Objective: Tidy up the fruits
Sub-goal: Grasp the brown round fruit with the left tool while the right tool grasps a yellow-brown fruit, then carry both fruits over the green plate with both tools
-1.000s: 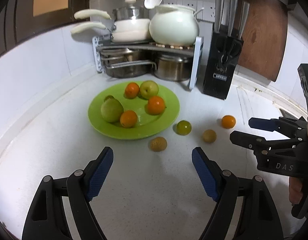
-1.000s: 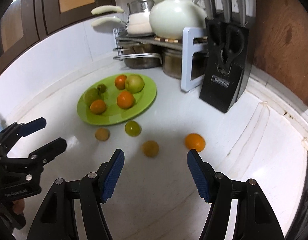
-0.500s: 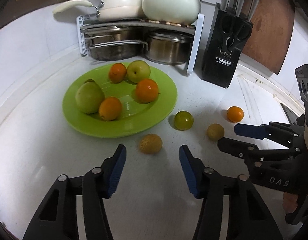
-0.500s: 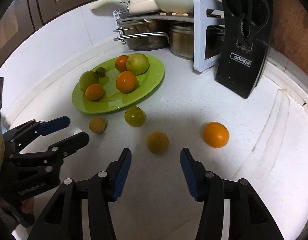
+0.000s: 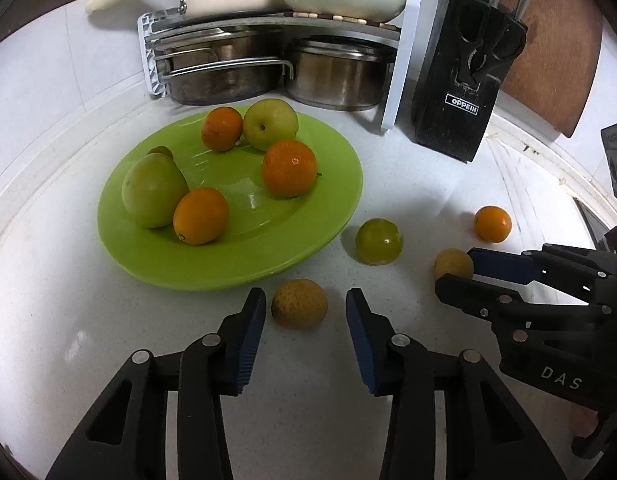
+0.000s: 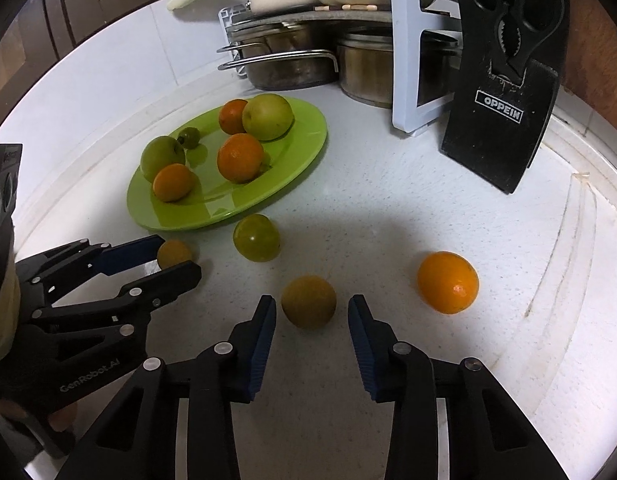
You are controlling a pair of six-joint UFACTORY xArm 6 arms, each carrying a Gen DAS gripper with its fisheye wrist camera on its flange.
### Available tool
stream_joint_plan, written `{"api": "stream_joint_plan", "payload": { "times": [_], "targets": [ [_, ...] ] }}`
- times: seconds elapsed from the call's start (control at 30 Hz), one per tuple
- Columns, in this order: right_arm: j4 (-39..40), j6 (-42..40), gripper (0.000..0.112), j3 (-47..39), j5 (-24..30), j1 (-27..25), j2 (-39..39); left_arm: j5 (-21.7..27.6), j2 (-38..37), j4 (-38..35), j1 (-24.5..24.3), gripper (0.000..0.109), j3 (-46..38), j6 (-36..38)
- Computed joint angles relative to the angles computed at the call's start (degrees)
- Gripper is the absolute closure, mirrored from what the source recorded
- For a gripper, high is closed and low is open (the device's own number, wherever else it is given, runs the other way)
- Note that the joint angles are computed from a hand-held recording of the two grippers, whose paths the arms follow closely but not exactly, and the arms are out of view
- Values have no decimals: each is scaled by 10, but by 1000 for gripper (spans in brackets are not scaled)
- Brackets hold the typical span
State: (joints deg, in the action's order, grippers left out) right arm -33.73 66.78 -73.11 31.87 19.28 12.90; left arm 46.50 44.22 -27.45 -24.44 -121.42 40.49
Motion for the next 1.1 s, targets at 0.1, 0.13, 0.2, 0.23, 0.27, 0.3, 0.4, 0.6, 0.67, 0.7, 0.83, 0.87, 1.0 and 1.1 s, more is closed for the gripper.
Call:
{"api": "stream_joint_plan", "payload": {
  "times": [0.1, 0.13, 0.2, 0.23, 0.27, 0.3, 0.4, 0.6, 0.67, 0.7, 0.83, 0.87, 1.0, 1.1],
  "targets": [
    [2, -3, 77, -1, 0, -1, 2, 7, 9, 8, -1, 74, -13, -6],
    [3, -3, 78, -2, -1, -1, 3, 7, 10, 9, -1, 76, -14, -6],
    [2, -4, 81, -4, 1, -1, 4, 5, 12, 13, -2, 79, -16, -8],
    [0, -3, 83, -5, 2, 0, 5, 5, 13, 13, -1, 80, -18, -8],
    [0, -4, 83, -6, 4, 0, 5, 7, 14, 12, -1, 80, -20, -8],
    [-1, -3, 83, -6, 4, 0, 5, 6, 14, 12, -2, 80, -18, -9],
    [-1, -3, 83, -6, 4, 0, 5, 4, 13, 13, -2, 80, -17, -8],
    [-2, -2, 83, -4, 1, -1, 2, -2, -1, 5, -3, 80, 0, 2],
    [-5, 0, 83, -3, 1, -1, 0, -4, -7, 1, -3, 80, 6, 6],
    [-7, 1, 83, -2, 0, -1, -1, -3, -9, -2, -2, 80, 8, 9],
    [-14, 4, 83, -4, 1, 1, -6, -8, -24, -15, -1, 80, 21, 21],
    [-16, 5, 83, -4, 1, 1, -8, -10, -29, -19, -1, 80, 26, 25],
    [-26, 8, 83, -6, -1, 3, -14, -18, -46, -34, 0, 80, 40, 38],
    [-35, 11, 83, -10, -1, 4, -17, -19, -54, -45, 2, 80, 42, 46]
  ]
}}
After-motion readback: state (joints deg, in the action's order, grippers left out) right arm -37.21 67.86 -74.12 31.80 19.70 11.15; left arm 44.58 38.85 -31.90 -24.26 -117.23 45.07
